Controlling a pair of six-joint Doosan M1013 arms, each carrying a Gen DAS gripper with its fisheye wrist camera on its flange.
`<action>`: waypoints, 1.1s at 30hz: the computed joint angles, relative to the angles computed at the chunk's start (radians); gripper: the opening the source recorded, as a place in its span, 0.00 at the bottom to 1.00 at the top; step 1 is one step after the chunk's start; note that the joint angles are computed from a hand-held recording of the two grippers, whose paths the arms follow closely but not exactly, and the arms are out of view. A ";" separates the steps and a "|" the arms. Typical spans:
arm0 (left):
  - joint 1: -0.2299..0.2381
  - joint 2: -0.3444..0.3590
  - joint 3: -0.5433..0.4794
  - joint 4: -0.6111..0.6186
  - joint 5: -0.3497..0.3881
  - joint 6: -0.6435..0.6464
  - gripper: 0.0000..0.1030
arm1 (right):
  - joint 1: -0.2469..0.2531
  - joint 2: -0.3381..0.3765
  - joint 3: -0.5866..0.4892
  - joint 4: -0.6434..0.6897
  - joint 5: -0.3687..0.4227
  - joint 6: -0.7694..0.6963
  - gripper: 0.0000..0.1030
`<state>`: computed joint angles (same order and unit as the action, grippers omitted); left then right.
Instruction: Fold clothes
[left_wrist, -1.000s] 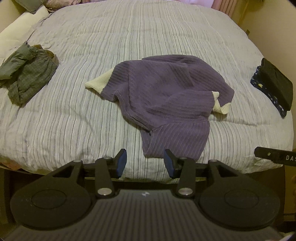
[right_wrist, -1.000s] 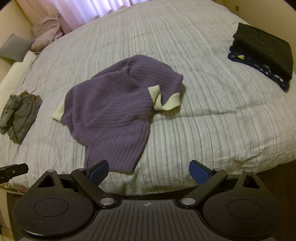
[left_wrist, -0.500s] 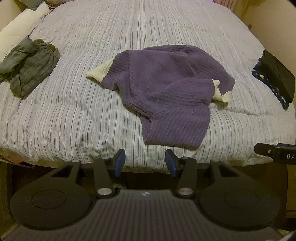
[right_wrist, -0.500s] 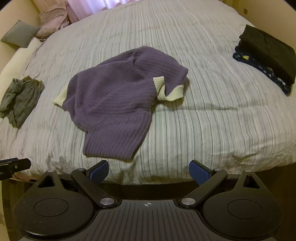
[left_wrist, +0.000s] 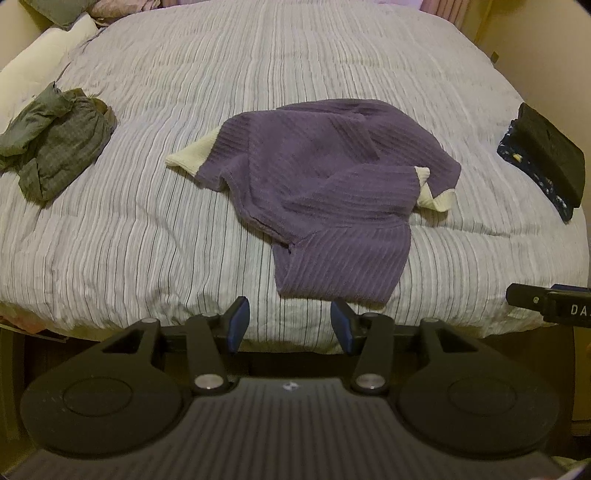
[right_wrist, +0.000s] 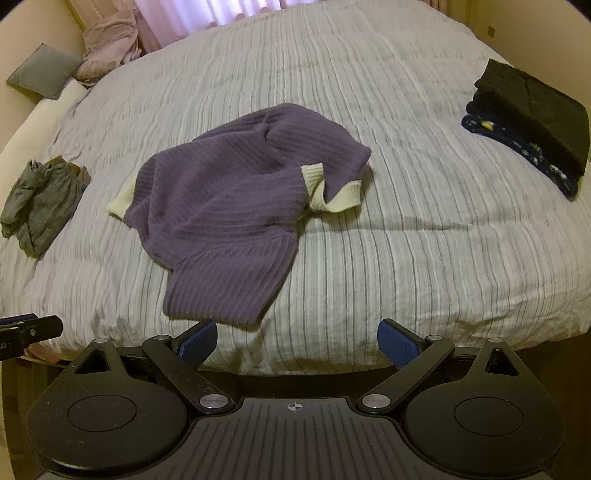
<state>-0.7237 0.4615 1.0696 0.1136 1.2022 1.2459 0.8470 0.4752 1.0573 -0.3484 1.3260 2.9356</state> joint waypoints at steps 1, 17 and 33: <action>-0.001 0.001 -0.002 0.001 0.000 0.002 0.43 | -0.001 -0.002 0.003 -0.002 -0.002 0.004 0.94; 0.017 0.044 -0.050 -0.042 0.036 0.049 0.45 | -0.029 -0.013 0.030 -0.006 0.017 0.013 0.93; 0.034 0.219 -0.241 -0.179 0.042 0.380 0.56 | -0.063 -0.012 0.061 -0.099 0.088 0.152 0.94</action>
